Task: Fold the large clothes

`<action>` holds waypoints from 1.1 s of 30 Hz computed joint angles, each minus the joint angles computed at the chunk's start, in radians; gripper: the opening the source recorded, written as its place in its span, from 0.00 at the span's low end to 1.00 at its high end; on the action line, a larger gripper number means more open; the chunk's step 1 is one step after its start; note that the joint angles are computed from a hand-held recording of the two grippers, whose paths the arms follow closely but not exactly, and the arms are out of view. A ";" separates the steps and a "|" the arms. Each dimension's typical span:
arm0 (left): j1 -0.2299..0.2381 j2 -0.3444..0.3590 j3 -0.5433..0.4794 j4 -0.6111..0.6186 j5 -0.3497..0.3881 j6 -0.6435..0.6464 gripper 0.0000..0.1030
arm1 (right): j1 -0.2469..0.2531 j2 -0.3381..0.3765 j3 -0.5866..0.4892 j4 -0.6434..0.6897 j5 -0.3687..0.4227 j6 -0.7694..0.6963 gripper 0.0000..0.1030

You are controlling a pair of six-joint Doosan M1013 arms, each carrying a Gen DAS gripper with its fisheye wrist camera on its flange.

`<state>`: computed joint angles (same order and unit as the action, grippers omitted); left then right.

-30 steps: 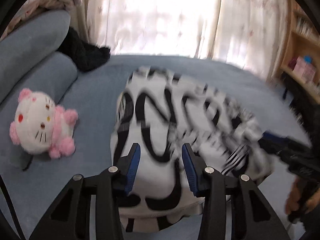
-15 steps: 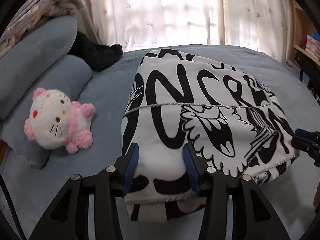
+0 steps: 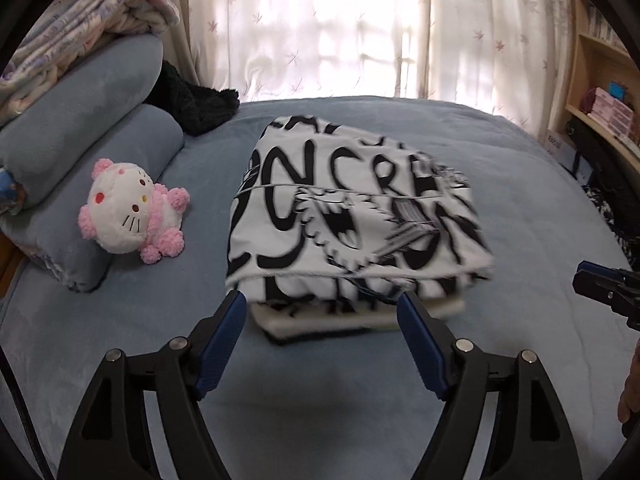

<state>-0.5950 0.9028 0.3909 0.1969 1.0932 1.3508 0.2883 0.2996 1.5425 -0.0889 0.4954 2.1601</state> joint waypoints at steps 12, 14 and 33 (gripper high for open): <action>-0.081 -0.240 0.334 0.032 -0.118 -0.059 0.83 | 0.046 -0.220 0.135 -0.063 0.116 0.055 0.52; -0.095 -0.259 0.353 0.046 -0.112 -0.064 0.83 | 0.057 -0.250 0.141 -0.088 0.152 0.074 0.52; -0.229 -0.434 0.641 0.145 -0.193 -0.241 0.94 | 0.202 -0.405 0.284 -0.421 0.266 0.387 0.53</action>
<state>-0.8240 0.4685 1.0315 0.3416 0.9005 1.1098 0.4905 -0.1056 1.8261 -0.5098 0.7614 2.5474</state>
